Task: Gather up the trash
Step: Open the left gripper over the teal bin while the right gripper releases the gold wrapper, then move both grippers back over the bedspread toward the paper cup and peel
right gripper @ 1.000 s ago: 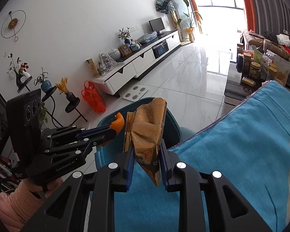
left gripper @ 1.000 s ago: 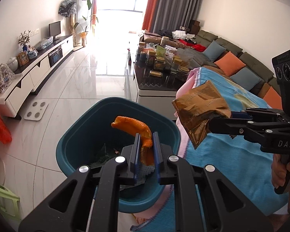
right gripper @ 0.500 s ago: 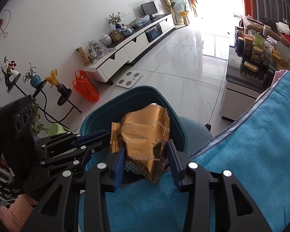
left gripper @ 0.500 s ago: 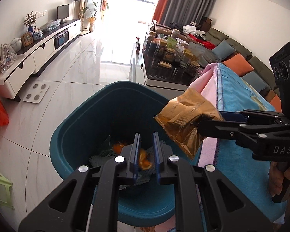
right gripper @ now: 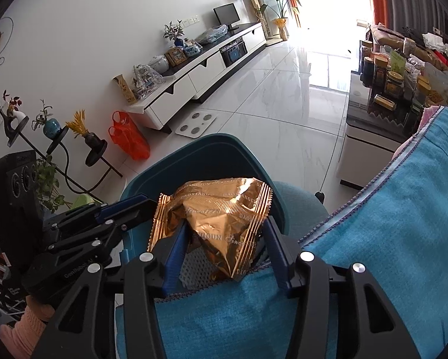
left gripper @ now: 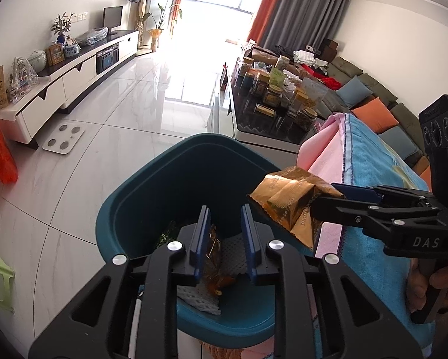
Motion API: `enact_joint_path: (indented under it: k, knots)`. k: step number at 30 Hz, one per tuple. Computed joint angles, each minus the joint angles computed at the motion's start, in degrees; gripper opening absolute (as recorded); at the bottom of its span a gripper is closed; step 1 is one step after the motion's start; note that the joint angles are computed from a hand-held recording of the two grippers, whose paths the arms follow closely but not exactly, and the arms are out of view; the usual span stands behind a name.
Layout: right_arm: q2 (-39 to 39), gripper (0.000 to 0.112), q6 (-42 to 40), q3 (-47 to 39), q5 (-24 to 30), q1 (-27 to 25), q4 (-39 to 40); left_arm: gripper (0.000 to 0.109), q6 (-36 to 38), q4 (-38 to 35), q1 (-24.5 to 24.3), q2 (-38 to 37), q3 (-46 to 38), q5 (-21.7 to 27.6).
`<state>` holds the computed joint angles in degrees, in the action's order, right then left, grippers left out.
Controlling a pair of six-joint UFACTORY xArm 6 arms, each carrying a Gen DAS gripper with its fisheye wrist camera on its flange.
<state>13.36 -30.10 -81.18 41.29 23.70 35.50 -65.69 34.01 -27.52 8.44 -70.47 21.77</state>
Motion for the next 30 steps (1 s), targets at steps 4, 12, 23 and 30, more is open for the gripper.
enact_joint_path:
  k: [4, 12, 23, 30]
  knots:
    - [-0.46, 0.06, 0.94, 0.61, -1.9, 0.82, -3.51, 0.025, -1.88, 2.53, -0.37, -1.46, 1.07, 0.1]
    - [-2.25, 0.063, -1.6, 2.31, -2.26, -0.01, -0.15, 0.03, -3.48, 5.31, -1.6, -2.54, 0.75, 0.41]
    - [-18.67, 0.063, -14.95, 18.01, -6.39, -5.38, 13.22, 0.058, -5.67, 11.15, -6.71, -3.42, -0.62, -1.22]
    - [-32.4, 0.063, -18.83, 30.27, -9.68, -13.03, 17.42, 0.064, 1.69, 8.73, -12.85, 2.54, -8.73, -2.6]
